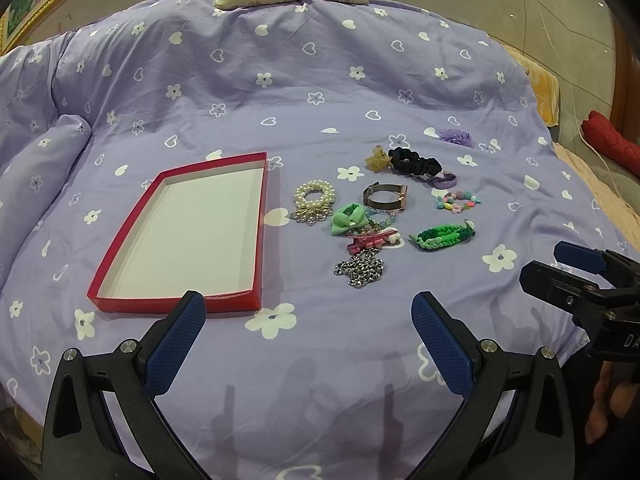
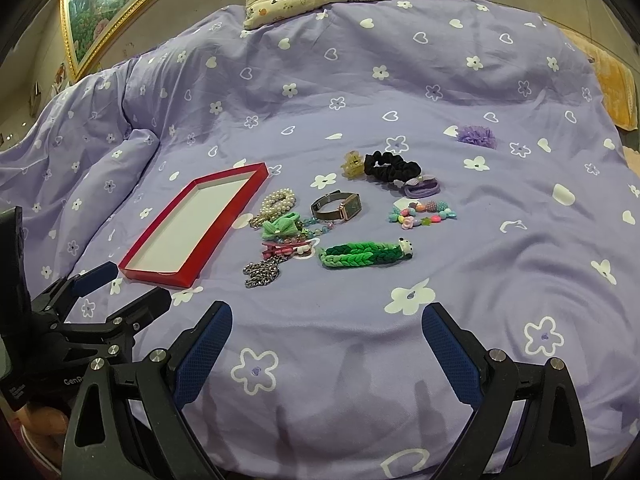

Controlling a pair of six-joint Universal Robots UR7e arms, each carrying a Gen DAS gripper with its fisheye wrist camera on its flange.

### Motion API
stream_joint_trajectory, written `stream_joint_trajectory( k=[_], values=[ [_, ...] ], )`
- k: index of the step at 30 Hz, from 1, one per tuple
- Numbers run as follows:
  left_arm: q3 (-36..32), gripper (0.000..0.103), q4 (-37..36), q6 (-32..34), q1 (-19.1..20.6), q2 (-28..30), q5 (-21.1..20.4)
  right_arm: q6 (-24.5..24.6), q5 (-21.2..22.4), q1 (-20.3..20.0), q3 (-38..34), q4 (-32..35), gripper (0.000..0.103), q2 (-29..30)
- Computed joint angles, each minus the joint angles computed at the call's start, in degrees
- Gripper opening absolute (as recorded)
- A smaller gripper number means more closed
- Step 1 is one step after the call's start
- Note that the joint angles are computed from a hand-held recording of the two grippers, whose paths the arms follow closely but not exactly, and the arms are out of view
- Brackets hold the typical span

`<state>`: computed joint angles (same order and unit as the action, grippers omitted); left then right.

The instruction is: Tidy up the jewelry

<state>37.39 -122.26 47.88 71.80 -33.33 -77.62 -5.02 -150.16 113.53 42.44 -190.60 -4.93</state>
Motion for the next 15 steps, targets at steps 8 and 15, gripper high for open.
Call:
stream_joint_trajectory(
  k=[8,15],
  values=[
    [-1.4,0.103,1.6,-0.4,-0.1,0.9,0.1,0.8,0.4,-0.1,0.5,0.6,0.097,-0.5],
    [-7.0,0.103,5.3,-0.6,0.0,3.8,0.3,2.0,1.1,-0.7,0.9,1.7,0.096,-0.9]
  ],
)
